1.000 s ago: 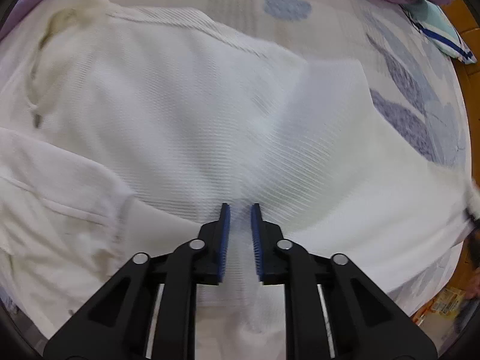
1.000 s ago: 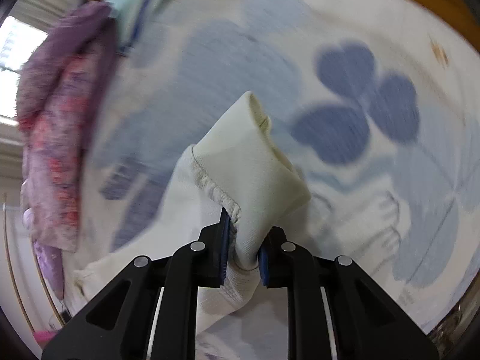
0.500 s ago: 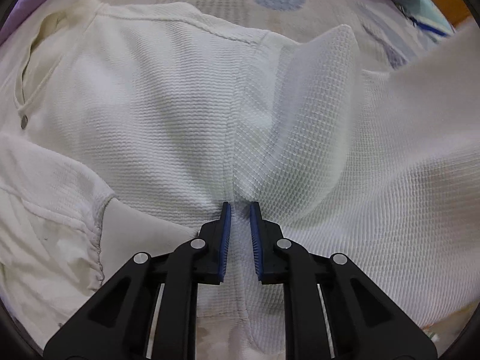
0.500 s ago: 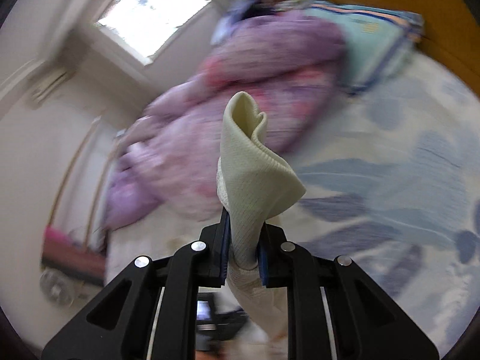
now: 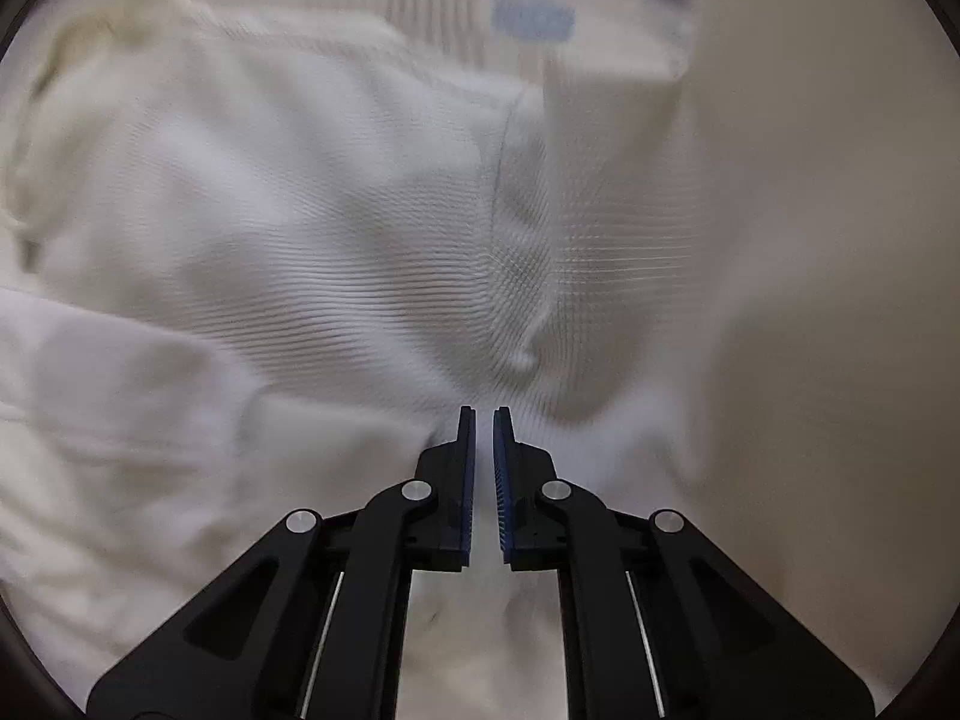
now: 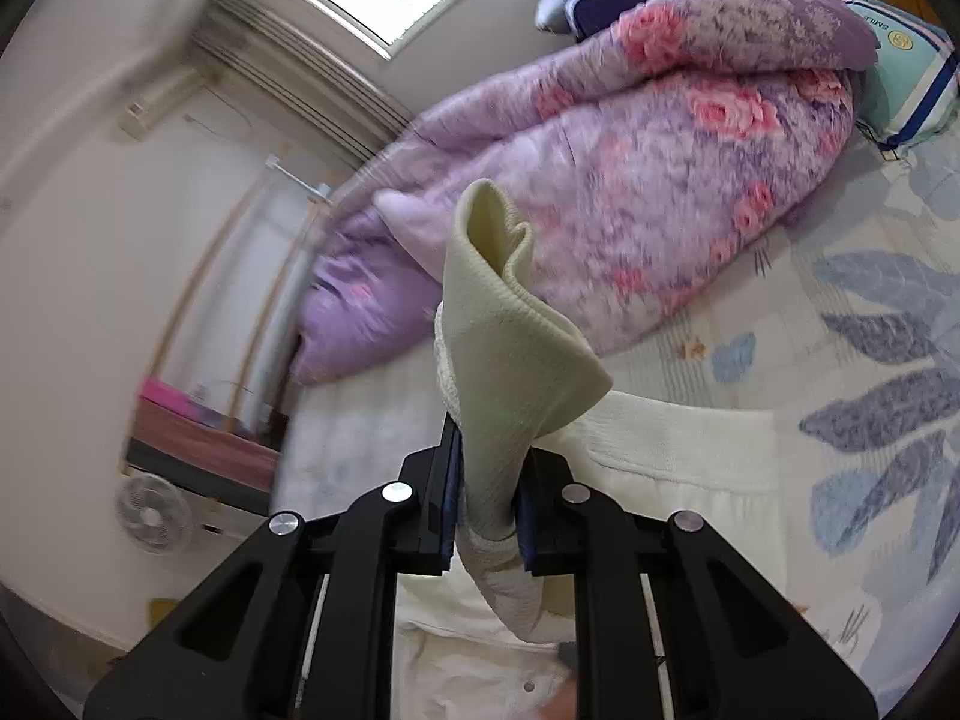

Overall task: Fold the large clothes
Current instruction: 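Lift the cuff with the right tool and fold it across the jacket front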

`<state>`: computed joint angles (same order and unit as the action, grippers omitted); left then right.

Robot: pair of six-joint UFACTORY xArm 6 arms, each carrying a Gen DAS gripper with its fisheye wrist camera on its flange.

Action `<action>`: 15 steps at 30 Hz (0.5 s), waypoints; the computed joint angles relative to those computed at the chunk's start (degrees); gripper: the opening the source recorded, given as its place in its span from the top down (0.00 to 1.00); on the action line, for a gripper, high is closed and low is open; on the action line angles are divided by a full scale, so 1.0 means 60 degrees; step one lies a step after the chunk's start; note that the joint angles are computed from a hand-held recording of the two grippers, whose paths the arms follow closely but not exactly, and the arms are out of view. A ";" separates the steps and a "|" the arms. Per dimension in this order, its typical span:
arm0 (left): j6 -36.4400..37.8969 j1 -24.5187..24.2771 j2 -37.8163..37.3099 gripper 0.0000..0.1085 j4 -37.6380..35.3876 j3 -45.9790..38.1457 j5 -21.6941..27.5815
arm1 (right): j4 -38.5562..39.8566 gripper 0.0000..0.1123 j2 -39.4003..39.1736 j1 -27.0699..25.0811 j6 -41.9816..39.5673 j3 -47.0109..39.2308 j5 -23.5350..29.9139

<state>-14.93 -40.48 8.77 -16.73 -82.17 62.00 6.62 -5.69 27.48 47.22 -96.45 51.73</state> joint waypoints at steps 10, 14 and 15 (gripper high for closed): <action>0.1343 0.2833 -0.4359 0.92 0.0377 0.2846 0.1668 | -0.1901 0.87 0.3195 0.2031 0.1579 -0.2893 0.1590; 0.1101 0.3854 -0.4527 0.92 0.1000 0.2635 0.1959 | -0.1481 0.87 0.4511 0.2501 0.1212 -0.4034 0.1773; 0.1115 0.4122 -0.4692 0.92 0.1170 0.2828 0.1913 | -0.1256 0.84 0.4766 0.2585 0.0994 -0.4185 0.1705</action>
<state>-8.24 -15.75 -19.39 -9.71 -65.20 73.47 -0.91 22.90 43.00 53.19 -121.56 61.96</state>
